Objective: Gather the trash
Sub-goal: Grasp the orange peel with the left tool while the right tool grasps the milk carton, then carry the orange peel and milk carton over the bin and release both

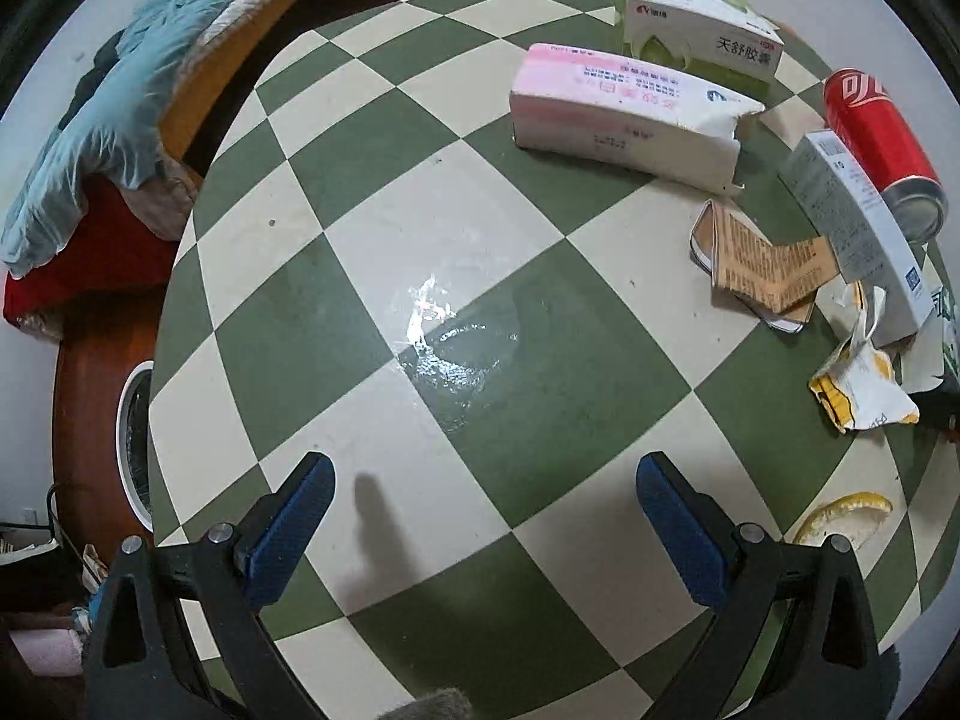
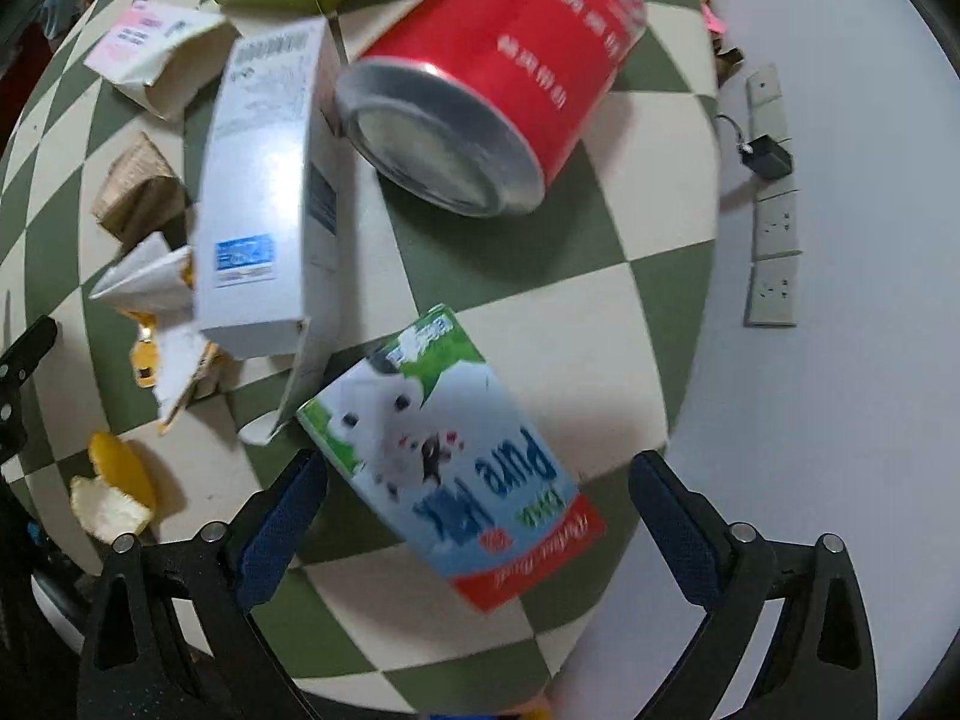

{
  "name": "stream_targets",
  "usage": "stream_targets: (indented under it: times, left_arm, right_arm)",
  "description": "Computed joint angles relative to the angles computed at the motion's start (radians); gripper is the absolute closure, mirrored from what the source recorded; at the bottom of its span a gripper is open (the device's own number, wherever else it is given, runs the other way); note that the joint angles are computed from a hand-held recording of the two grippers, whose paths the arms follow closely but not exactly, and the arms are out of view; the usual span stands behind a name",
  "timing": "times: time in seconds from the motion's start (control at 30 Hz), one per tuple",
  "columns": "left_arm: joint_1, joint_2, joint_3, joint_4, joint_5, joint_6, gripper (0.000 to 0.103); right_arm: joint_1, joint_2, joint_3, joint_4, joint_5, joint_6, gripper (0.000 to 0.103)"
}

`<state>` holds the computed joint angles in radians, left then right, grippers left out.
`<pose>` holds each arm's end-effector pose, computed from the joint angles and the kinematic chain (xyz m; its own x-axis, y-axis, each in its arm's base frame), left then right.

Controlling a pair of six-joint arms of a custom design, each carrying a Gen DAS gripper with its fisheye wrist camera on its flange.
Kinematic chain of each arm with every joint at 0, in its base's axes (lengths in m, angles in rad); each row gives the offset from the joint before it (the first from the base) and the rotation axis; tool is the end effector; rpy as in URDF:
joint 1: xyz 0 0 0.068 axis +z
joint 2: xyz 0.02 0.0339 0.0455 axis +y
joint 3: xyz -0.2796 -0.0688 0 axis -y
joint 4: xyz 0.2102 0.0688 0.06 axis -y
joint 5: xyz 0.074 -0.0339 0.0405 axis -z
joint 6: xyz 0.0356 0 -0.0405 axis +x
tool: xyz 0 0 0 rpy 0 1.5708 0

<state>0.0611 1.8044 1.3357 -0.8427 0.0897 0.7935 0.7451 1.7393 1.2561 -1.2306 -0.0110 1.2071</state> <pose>0.3270 0.0168 0.2383 -0.7036 0.6682 -0.2416 0.6611 0.7403 0.1221 0.1947 0.1802 0.2361 -0.8914 0.4492 0.0609 0.4392 0.8891 -0.1293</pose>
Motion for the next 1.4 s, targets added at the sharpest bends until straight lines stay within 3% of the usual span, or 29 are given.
stream_targets:
  times: [0.1,0.2,0.33,0.43,0.6,0.67,0.77,1.07,1.27,1.4]
  left_arm:
    - [-0.006,-0.003,0.01,-0.028,0.0,0.008,0.0]
    - [0.016,-0.052,0.012,-0.085,0.054,0.056,0.0]
    - [0.049,-0.145,0.019,-0.25,0.166,0.144,0.0]
    - [0.013,-0.204,-0.037,-0.325,0.191,0.204,0.001]
    - [-0.132,-0.267,-0.198,-0.243,0.135,0.182,0.004]
    - [-0.19,-0.301,-0.268,-0.176,0.093,0.149,0.036]
    - [-0.207,-0.316,-0.3,-0.15,0.089,0.106,0.052]
    - [-0.192,-0.336,-0.335,-0.119,0.111,0.107,0.069]
    - [-0.188,-0.323,-0.309,-0.1,0.107,0.125,0.072]
    - [-0.137,-0.329,-0.232,-0.172,0.139,0.161,0.072]
  right_arm:
    - [0.011,-0.116,-0.112,0.106,-0.013,0.113,0.033]
    - [0.105,-0.211,-0.178,0.131,-0.013,0.348,0.042]
    - [0.341,-0.294,-0.222,0.162,0.066,0.781,0.044]
    - [0.498,-0.276,-0.202,0.159,0.131,1.035,0.044]
    - [0.626,-0.252,-0.182,0.138,0.172,1.235,0.043]
    - [0.643,-0.251,-0.179,0.126,0.173,1.247,0.043]
    - [0.599,-0.204,-0.147,0.13,0.158,1.195,0.043]
    - [0.56,-0.095,-0.104,0.137,0.138,1.115,0.043]
    - [0.561,-0.017,-0.003,0.058,0.133,1.086,0.047]
    - [0.587,-0.009,0.047,0.018,0.173,1.136,0.048]
